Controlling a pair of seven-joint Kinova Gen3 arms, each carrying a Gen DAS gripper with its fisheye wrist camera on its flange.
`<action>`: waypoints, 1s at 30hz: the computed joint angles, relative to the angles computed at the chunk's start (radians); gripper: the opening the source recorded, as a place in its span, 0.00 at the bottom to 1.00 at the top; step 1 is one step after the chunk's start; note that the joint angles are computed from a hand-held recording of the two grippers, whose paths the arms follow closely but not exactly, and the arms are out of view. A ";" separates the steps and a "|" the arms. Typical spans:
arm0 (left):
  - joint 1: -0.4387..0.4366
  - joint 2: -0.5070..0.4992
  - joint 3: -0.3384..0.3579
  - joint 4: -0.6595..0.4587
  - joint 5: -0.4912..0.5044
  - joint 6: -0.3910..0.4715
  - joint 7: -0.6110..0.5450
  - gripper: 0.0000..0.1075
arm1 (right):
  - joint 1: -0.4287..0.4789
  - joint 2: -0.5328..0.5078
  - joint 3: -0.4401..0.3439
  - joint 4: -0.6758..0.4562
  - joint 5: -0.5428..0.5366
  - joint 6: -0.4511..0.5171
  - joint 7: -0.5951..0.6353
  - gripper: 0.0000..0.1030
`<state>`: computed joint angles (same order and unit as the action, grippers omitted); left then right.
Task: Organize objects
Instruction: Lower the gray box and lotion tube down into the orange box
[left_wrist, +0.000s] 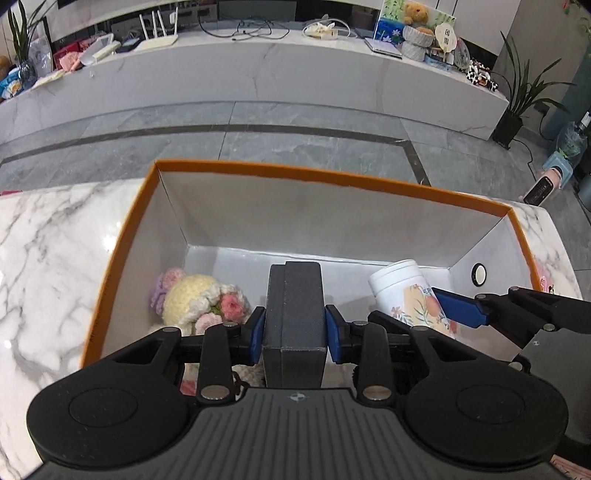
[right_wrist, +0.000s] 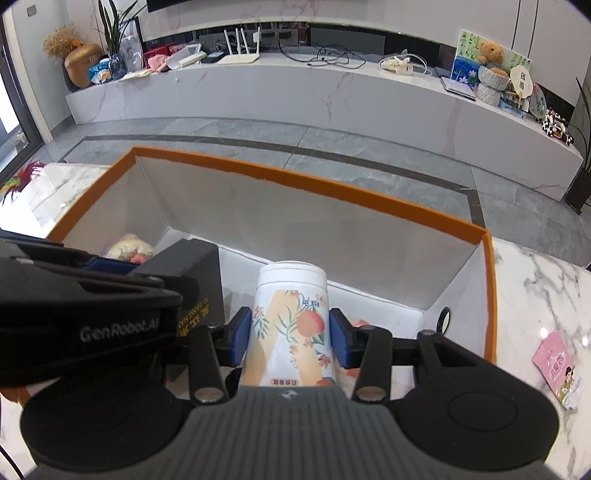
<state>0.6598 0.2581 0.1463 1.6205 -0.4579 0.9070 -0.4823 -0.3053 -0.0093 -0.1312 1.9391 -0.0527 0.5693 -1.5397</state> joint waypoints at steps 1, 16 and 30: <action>-0.005 0.001 0.000 0.000 0.006 -0.001 -0.005 0.35 | 0.000 0.003 0.001 -0.005 -0.003 0.008 0.007 0.45; -0.005 0.046 -0.007 -0.077 0.044 0.068 -0.083 0.35 | -0.004 0.108 0.009 -0.146 0.013 0.184 0.015 0.46; -0.012 0.063 -0.014 -0.084 0.070 0.077 -0.112 0.36 | 0.005 0.154 0.018 -0.208 0.035 0.298 0.010 0.45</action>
<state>0.6475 0.3213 0.1326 1.5366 -0.3877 0.9844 -0.5942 -0.3000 0.1446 -0.1135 1.7309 -0.0179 0.8674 -1.5293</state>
